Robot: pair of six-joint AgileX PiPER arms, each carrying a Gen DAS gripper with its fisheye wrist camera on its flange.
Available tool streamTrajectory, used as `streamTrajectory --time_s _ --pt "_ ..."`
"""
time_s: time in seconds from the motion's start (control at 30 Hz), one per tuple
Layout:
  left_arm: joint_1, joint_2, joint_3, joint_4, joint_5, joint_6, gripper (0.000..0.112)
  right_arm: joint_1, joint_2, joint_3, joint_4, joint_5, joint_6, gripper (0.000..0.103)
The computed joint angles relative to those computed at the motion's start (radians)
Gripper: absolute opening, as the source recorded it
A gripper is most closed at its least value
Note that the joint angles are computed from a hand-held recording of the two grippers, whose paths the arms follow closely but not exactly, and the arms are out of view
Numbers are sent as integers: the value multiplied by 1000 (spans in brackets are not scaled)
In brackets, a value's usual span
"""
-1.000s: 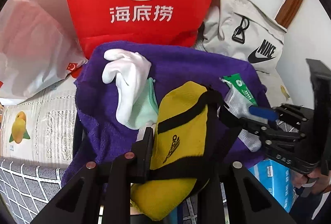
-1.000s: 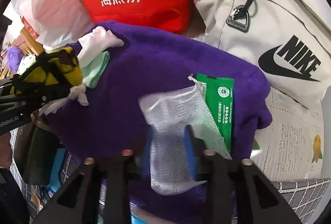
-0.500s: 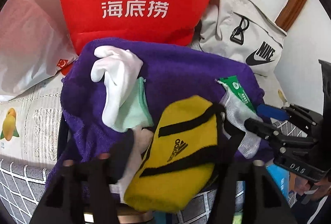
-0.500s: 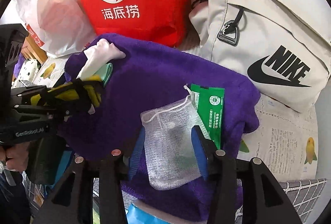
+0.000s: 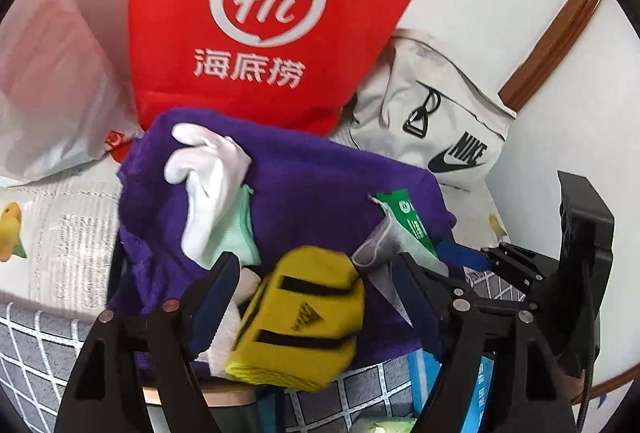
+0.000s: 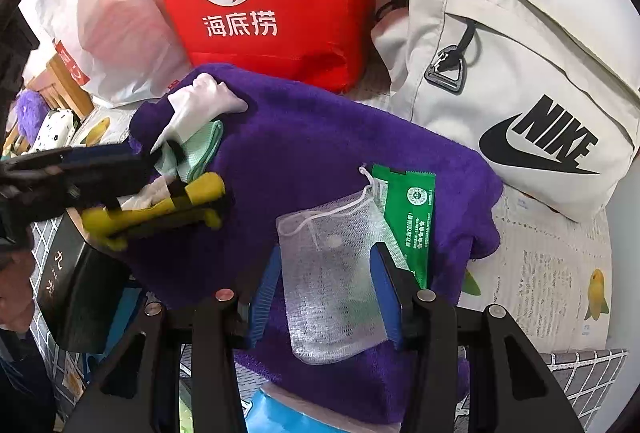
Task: Organize soft objects
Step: 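Lower both items onto the purple towel and open both tools, then withdraw both tools and grasp the orange-print sachet with the left tool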
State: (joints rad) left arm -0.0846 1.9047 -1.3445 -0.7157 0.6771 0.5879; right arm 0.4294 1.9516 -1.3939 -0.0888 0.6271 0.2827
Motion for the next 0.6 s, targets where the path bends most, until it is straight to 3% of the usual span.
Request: streamTrajectory --time_s 0.3,0.6 --pt "11 -32 -17 99 27 -82 77 21 -42 18 -22 1 19 47" --pt "11 -187 79 307 5 -216 77 100 -166 74 -100 8 97 47"
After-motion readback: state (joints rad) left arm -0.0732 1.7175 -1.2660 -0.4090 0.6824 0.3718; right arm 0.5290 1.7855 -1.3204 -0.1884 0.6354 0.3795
